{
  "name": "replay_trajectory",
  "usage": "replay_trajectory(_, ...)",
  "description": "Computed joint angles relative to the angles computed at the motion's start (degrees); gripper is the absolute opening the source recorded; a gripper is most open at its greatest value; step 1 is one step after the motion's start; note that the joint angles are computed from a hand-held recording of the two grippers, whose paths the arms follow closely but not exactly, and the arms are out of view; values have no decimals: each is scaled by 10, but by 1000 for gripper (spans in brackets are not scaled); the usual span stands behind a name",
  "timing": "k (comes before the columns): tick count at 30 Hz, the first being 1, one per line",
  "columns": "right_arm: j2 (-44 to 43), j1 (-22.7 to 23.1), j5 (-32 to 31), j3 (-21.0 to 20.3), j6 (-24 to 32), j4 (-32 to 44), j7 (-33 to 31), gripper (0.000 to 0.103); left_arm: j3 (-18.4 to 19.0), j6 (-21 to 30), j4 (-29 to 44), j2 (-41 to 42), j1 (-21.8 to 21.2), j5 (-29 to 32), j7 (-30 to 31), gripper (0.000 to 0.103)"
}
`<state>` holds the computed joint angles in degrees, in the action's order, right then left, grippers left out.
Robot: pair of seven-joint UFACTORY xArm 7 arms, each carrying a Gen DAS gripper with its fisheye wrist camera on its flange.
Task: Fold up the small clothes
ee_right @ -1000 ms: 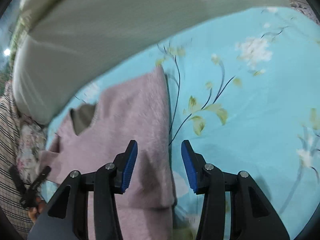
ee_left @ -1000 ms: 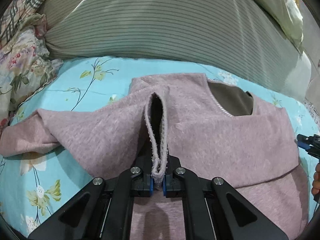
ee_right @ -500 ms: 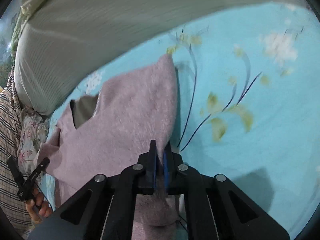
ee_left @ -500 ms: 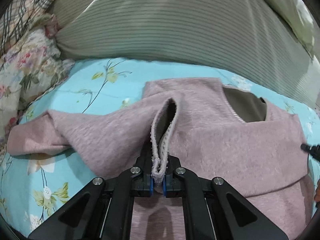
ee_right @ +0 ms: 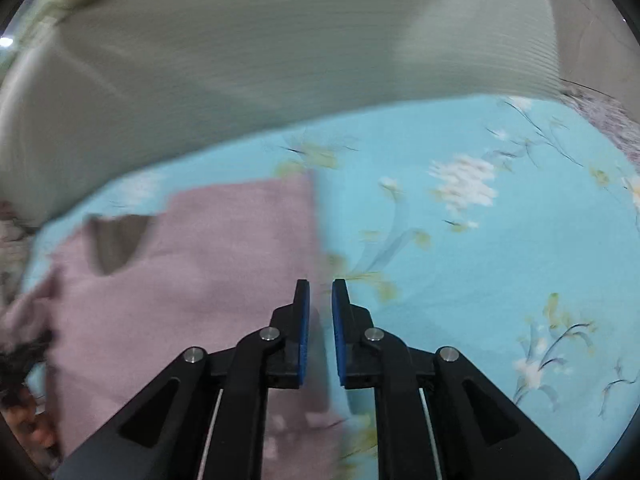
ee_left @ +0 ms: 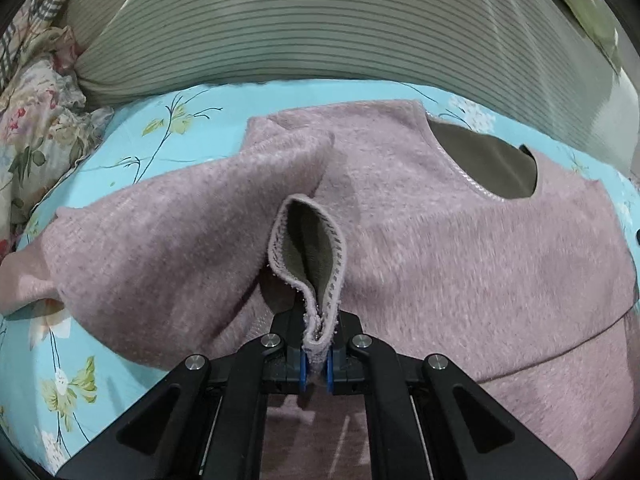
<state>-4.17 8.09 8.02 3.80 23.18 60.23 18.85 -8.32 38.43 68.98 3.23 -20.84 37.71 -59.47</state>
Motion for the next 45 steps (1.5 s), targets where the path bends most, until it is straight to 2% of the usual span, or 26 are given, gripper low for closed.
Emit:
replay_trajectory(1, 7, -1, 38, 12, 12, 8, -45, 28, 0, -1, -1, 0, 0, -2, -1, 6)
replay_trajectory(2, 23, 21, 57, -1, 41, 21, -66, 33, 0, 0, -2, -1, 0, -4, -2, 7)
replay_trajectory(3, 36, 19, 52, 1, 60, 29, -64, 38, 0, 2, -4, -3, 0, -6, -3, 9)
replay_trajectory(5, 46, 11, 18, -1, 77, 21, -34, 37, -1, -2, -21, -21, 2, -17, 3, 10)
replay_trajectory(8, 9, 5, 85, -2, 38, -21, -44, 38, -7, -5, -74, -79, 13, -25, -4, 15)
replay_trajectory(10, -18, 14, 152, -7, 18, -43, -93, 38, -12, -27, -119, -127, 28, -36, -13, 25)
replay_trajectory(12, -49, 36, 220, -13, 9, -60, -151, 40, -10, -57, -174, -184, 46, -61, -21, 49)
replay_trajectory(13, -62, 44, 238, -16, 10, -68, -168, 42, -9, -65, -194, -204, 55, -72, -25, 56)
replay_trajectory(15, -86, 69, 282, -22, 13, -82, -208, 45, 6, -89, -235, -248, 73, -106, -27, 63)
replay_trajectory(19, -92, 101, 306, -12, 18, -82, -219, 46, 77, -145, -284, -295, 88, -222, 12, 63)
replay_trajectory(21, -94, 113, 313, -8, 22, -83, -224, 47, 100, -160, -278, -293, 99, -260, 35, 63)
replay_trajectory(23, -84, 122, 313, -2, 33, -74, -226, 47, 103, -156, -250, -275, 121, -277, 53, 64)
replay_trajectory(24, -85, 125, 315, 0, 37, -74, -227, 47, 114, -152, -232, -259, 122, -298, 71, 72)
replay_trajectory(26, -72, 131, 320, 2, 41, -66, -235, 47, 147, -140, -193, -221, 113, -363, 116, 80)
replay_trajectory(29, -71, 131, 314, 11, 42, -66, -233, 47, 193, -92, -131, -157, 108, -467, 181, 82)
replay_trajectory(32, -75, 127, 301, 13, 40, -72, -224, 47, 204, -34, -79, -95, 139, -529, 176, 82)
replay_trajectory(33, -75, 126, 298, 13, 39, -73, -219, 47, 205, -25, -70, -79, 149, -571, 192, 83)
replay_trajectory(34, -75, 125, 297, 12, 39, -75, -218, 48, 226, -23, -60, -66, 136, -596, 196, 85)
replay_trajectory(35, -75, 123, 294, 11, 39, -76, -212, 48, 223, -23, -56, -62, 142, -597, 197, 89)
replay_trajectory(36, -75, 123, 293, 11, 39, -77, -210, 48, 197, -5, -32, -46, 171, -575, 186, 88)
replay_trajectory(37, -75, 123, 293, 10, 38, -78, -209, 48, 189, 7, -17, -36, 178, -549, 173, 85)
replay_trajectory(39, -79, 123, 297, 9, 33, -83, -207, 48, 171, 38, 8, -22, 187, -460, 131, 57)
replay_trajectory(40, -83, 125, 303, 7, 29, -87, -209, 48, 160, 49, 13, -21, 189, -412, 116, 49)
replay_trajectory(41, -88, 127, 313, 5, 23, -93, -212, 48, 151, 47, 7, -27, 192, -388, 111, 30)
replay_trajectory(42, -92, 128, 316, 4, 19, -96, -212, 48, 143, 33, -12, -41, 197, -378, 115, 6)
replay_trajectory(45, -109, 130, 317, 1, 11, -110, -206, 48, 118, -12, -72, -93, 215, -378, 117, 2)
